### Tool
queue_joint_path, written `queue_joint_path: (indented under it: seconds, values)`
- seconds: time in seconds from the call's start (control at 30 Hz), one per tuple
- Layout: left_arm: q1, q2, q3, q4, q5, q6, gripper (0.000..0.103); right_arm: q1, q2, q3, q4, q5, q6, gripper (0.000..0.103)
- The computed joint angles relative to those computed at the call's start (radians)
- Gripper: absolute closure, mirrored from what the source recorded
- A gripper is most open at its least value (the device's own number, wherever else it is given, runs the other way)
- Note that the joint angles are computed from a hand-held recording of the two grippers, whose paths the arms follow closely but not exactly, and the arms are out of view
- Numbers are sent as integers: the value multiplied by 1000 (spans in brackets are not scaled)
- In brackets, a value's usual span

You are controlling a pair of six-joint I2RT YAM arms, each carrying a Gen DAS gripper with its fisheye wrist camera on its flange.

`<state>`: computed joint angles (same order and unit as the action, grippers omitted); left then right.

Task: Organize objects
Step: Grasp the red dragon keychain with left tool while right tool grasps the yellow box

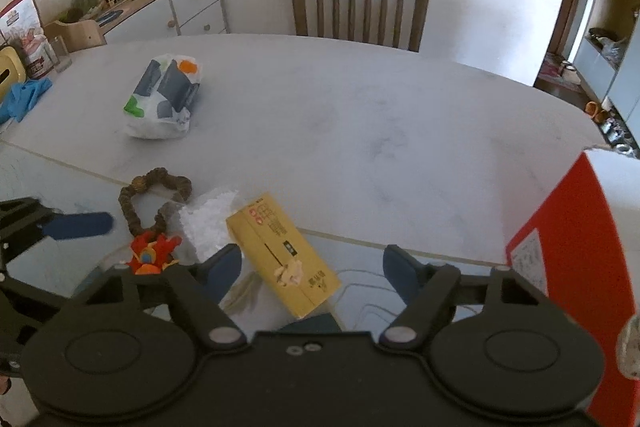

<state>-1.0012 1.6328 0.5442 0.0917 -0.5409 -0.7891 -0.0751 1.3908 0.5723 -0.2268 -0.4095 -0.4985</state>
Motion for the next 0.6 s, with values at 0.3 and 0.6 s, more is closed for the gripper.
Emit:
queue_joint_path:
  seconds: [0.3, 0.6]
  values:
    - [5, 41, 12, 42, 16, 38, 53, 28, 32, 3, 12, 1, -18, 47]
    - [6, 30, 8, 45, 25, 24, 64, 42, -1, -20, 12, 16, -20, 71]
